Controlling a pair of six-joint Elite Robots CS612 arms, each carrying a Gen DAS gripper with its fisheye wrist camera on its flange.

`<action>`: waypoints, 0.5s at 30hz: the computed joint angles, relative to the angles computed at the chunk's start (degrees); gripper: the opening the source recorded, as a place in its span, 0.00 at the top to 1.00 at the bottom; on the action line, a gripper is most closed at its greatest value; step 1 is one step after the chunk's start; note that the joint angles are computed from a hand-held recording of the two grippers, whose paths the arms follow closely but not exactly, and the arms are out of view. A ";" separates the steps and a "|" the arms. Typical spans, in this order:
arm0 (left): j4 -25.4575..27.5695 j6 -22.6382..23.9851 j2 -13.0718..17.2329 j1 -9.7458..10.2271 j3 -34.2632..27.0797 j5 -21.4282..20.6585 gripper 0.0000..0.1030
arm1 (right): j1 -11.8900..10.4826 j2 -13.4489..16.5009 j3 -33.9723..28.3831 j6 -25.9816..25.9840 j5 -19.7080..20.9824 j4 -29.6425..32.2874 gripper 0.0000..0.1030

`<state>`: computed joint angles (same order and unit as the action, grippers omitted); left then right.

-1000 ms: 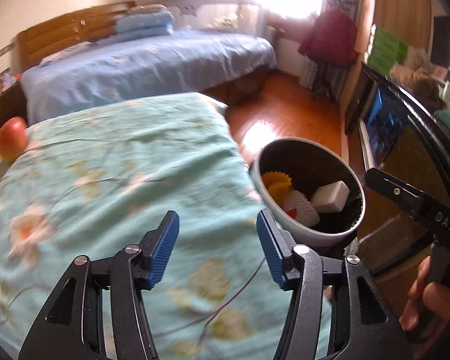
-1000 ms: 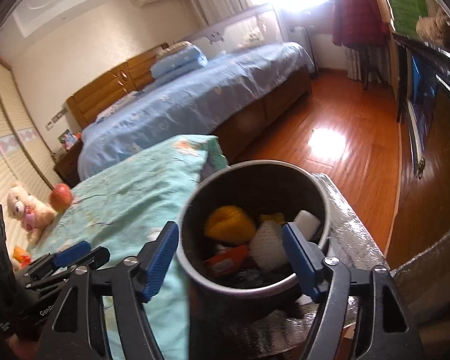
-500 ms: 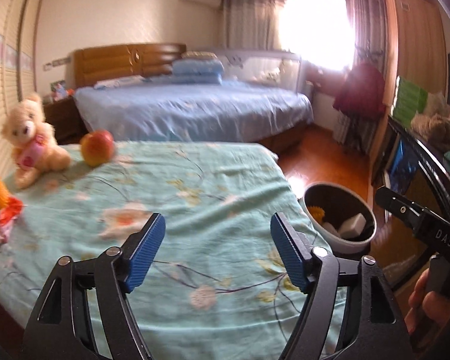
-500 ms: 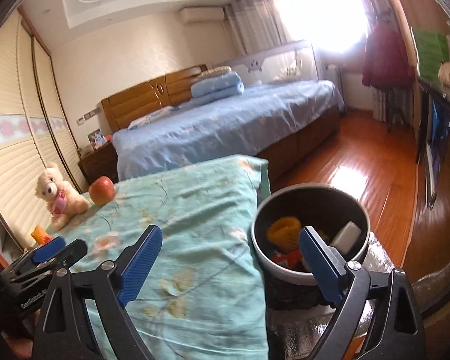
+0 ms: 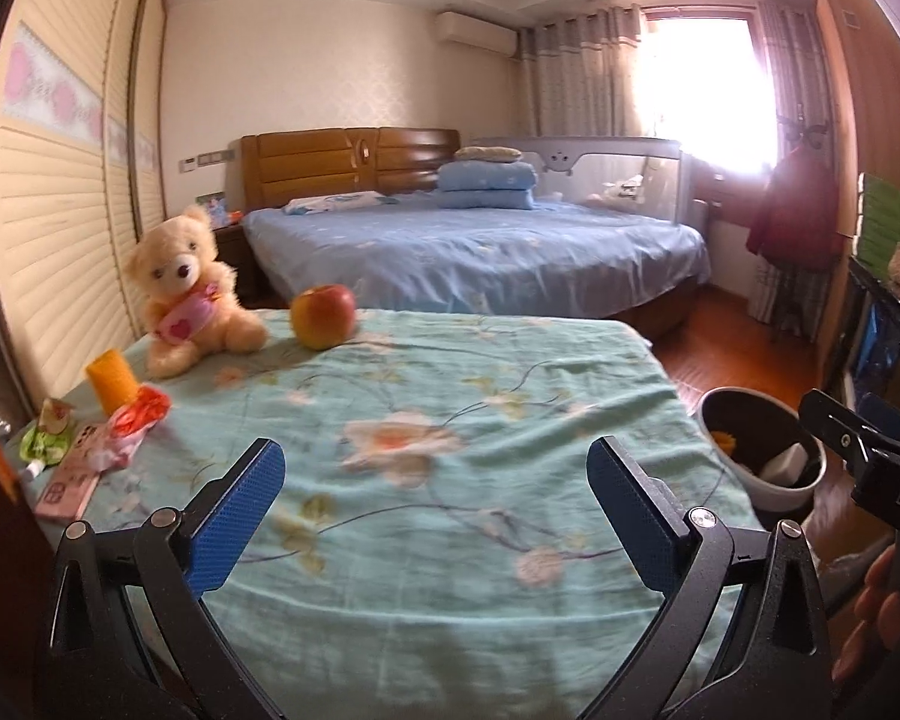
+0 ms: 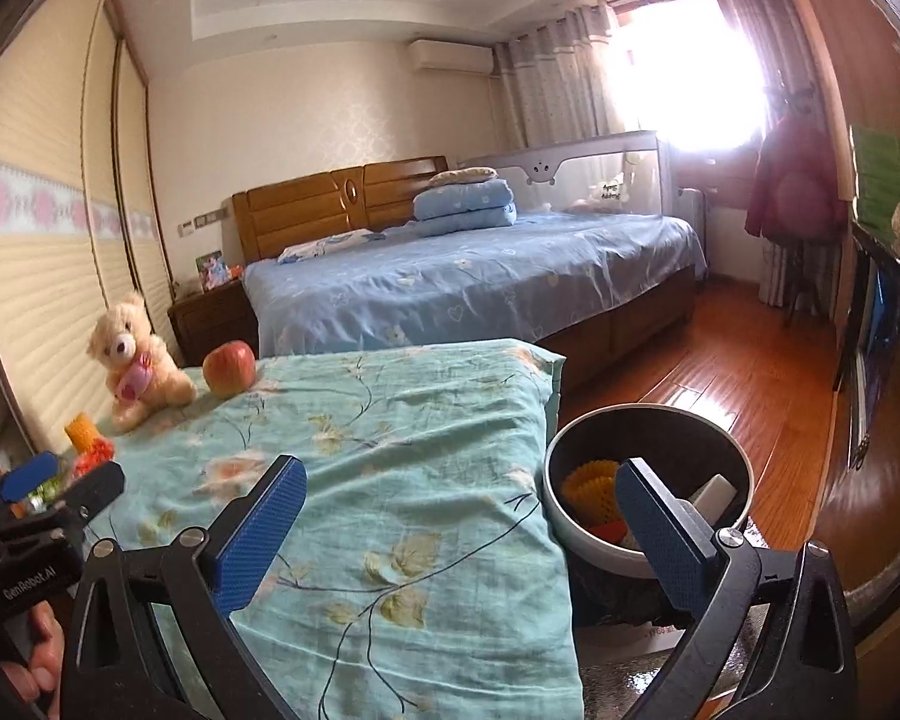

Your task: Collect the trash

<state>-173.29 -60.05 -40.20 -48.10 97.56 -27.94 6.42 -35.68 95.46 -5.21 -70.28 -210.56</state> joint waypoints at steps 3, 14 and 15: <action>2.84 -3.00 -0.56 -0.17 0.79 0.44 0.00 | 0.31 0.12 0.23 -0.88 0.17 0.08 0.00; 7.41 -7.16 -1.38 -0.51 1.37 2.20 0.00 | 1.03 0.10 0.83 -3.08 0.95 0.20 0.00; 7.32 -7.05 -1.36 -0.53 1.36 2.23 0.00 | 1.03 0.06 0.89 -3.19 1.01 0.20 0.00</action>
<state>-165.97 -67.10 -41.56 -48.63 98.91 -25.71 7.45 -35.62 96.35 -8.39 -69.28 -210.37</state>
